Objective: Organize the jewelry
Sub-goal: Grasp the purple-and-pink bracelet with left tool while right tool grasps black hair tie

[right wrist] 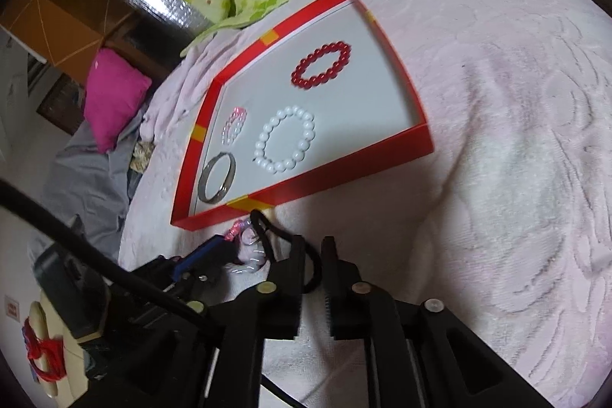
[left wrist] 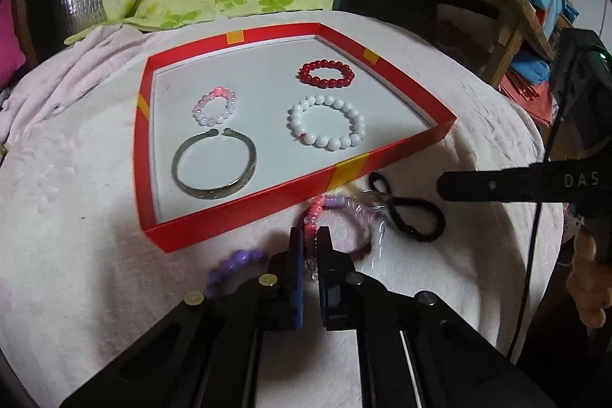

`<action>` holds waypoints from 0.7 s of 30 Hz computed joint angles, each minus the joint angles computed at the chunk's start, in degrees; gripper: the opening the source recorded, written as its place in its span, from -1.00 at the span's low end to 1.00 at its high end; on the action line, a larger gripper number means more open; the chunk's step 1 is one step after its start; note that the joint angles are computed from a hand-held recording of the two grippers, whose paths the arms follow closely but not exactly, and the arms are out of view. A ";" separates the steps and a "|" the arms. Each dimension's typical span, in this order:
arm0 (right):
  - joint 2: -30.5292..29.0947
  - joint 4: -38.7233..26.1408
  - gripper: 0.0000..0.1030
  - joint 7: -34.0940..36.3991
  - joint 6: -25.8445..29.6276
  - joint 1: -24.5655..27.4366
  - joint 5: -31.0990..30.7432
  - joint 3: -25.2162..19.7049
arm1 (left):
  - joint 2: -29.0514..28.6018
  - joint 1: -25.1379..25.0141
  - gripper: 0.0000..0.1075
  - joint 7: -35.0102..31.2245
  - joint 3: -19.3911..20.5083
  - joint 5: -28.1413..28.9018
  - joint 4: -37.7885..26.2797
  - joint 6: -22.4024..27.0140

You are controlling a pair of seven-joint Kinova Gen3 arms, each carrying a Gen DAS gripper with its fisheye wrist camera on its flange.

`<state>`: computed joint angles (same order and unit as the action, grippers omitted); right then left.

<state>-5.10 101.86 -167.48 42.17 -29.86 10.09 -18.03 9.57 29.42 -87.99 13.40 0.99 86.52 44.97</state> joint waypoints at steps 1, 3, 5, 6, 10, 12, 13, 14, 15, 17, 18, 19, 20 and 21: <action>0.44 -0.56 -0.51 -0.25 0.70 -0.16 0.84 -0.41 | -0.26 -0.23 -0.88 -0.38 -0.01 0.27 0.16 0.09; 1.32 -1.68 -0.33 -0.76 2.01 -0.88 2.87 -1.04 | -1.53 -1.60 -0.88 -2.42 -0.02 2.21 1.16 -0.06; 2.18 -2.62 -0.26 -1.46 3.20 -1.86 5.01 -1.45 | -2.64 -2.84 -0.88 -4.34 -0.04 4.26 2.02 -0.35; 2.73 -3.22 -0.26 -1.75 3.99 -2.46 5.97 -1.51 | -3.14 -3.37 -0.88 -5.25 -0.08 5.14 2.41 -0.42; 6.30 -7.19 -0.29 -1.34 10.18 -6.04 10.71 -1.71 | -4.55 -4.71 -0.88 -7.26 -0.41 6.73 3.48 -0.42; 8.42 -9.82 -0.63 -1.04 14.84 -9.76 14.52 -0.85 | -4.90 -5.26 -0.88 -7.54 -0.65 7.16 3.70 -0.31; 9.60 -11.12 -0.80 0.24 17.17 -12.41 15.88 0.63 | -5.05 -5.53 -0.88 -7.44 -0.80 7.31 3.80 -0.28; 10.62 -12.35 -0.82 1.10 19.50 -14.91 17.22 1.98 | -5.13 -5.80 -0.88 -7.48 -0.90 7.55 3.83 -0.23; 11.38 -13.65 -0.83 1.46 21.83 -16.36 18.16 2.49 | -5.17 -6.14 -0.88 -7.68 -1.02 7.96 3.86 -0.23; 11.79 -14.37 -0.87 1.50 24.06 -16.06 19.98 0.90 | -5.47 -6.66 -0.88 -8.10 -1.15 8.60 4.10 -0.38; 11.61 -14.24 -0.87 1.15 24.28 -16.07 20.24 0.84 | -5.62 -6.90 -0.88 -8.43 -1.19 8.94 4.21 -0.40; 11.04 -13.64 -0.87 0.77 24.13 -16.21 20.12 1.36 | -5.69 -7.15 -0.88 -8.78 -1.24 9.29 4.18 -0.40; 10.31 -12.97 -0.87 0.23 23.93 -16.04 19.86 1.78 | -5.79 -7.29 -0.88 -8.97 -1.25 9.52 4.23 -0.44; 9.80 -12.62 -0.87 -0.14 23.81 -15.82 19.60 1.96 | -5.98 -7.45 -0.88 -9.27 -1.26 9.85 4.34 -0.45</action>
